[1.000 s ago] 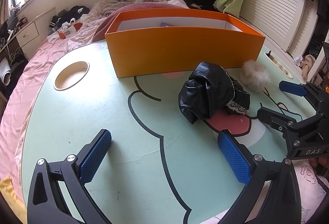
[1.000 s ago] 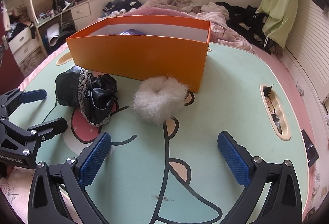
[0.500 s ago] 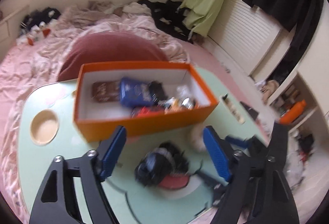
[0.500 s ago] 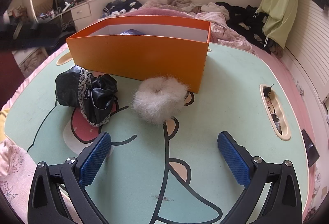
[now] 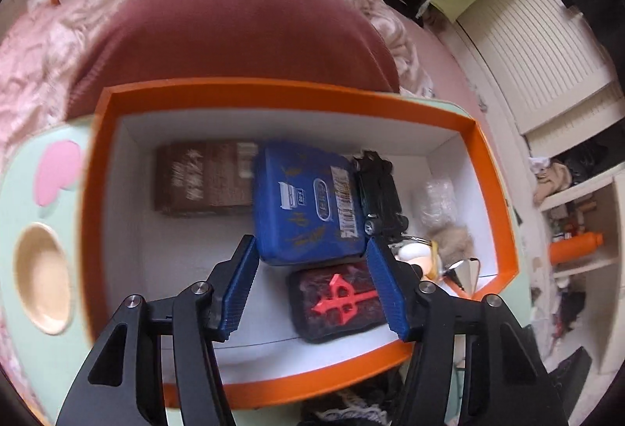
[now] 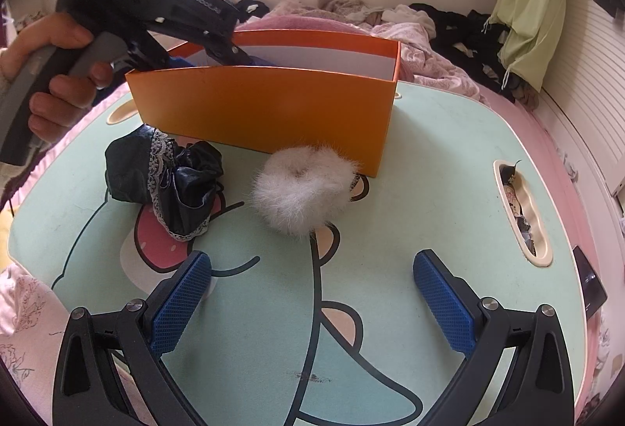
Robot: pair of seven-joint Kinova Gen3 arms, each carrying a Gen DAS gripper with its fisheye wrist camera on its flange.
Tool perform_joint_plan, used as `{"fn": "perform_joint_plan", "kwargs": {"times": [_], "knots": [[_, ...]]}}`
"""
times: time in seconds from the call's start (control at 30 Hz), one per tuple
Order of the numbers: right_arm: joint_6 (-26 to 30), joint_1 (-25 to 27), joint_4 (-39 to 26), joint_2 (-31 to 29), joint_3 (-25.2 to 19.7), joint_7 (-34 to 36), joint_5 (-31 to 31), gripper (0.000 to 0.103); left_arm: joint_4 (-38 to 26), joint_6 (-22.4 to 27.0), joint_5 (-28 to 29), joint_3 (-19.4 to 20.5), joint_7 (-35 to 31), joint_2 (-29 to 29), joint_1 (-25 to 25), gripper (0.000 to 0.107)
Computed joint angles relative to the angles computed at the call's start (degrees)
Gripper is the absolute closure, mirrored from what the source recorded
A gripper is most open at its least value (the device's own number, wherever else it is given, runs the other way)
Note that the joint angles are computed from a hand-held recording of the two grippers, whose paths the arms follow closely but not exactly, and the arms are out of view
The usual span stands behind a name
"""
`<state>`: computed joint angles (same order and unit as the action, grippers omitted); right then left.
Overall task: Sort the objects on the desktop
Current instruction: 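Reach into the orange box and grasp the blue tin with the left gripper, then lift the blue tin out and lower it onto the table with the left gripper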
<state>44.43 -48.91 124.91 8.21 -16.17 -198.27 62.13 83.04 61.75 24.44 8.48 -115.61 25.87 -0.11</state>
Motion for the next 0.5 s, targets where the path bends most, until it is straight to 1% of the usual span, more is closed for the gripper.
{"fn": "perform_joint_plan", "kwargs": {"times": [0.03,0.07,0.1,0.13,0.23,0.3,0.33,0.4,0.43,0.5], "knots": [[0.0,0.0,0.0,0.0,0.0,0.0,0.0,0.0,-0.4,0.9,1.3,0.6,-0.4,1.2,-0.6,0.052],[0.0,0.0,0.1,-0.1,0.0,-0.1,0.1,0.0,-0.3,1.0,2.6,1.0,-1.0,1.6,-1.2,0.059],[-0.1,0.0,0.3,-0.1,0.0,-0.3,0.2,0.0,-0.2,0.9,4.1,1.4,-1.6,2.0,-1.9,0.063],[0.0,0.0,0.1,-0.1,-0.1,-0.2,0.1,0.0,0.2,0.8,6.0,1.8,-2.3,2.4,-2.8,0.064],[0.1,0.0,0.2,-0.1,-0.1,-0.2,0.0,0.0,1.6,-0.4,9.0,2.3,-4.2,1.9,-3.8,0.07],[0.0,0.0,0.1,-0.1,-0.1,-0.2,0.1,0.0,2.2,-0.8,11.2,2.5,-5.3,1.7,-4.7,0.077],[0.0,0.0,0.2,-0.1,-0.1,-0.2,0.1,0.0,3.2,-1.6,13.1,3.0,-6.8,1.2,-5.6,0.079],[-0.1,0.0,0.4,-0.1,-0.1,-0.4,0.3,0.0,3.8,-2.8,15.3,3.0,-8.1,0.7,-6.1,0.085],[0.0,0.0,0.3,-0.1,-0.1,-0.3,0.2,0.0,3.2,-2.9,15.5,2.8,-7.8,0.8,-5.7,0.086],[-0.3,0.1,0.6,-0.2,-0.1,-0.6,0.4,0.0,2.0,-2.6,13.3,2.0,-6.3,0.9,-4.0,0.085]]}}
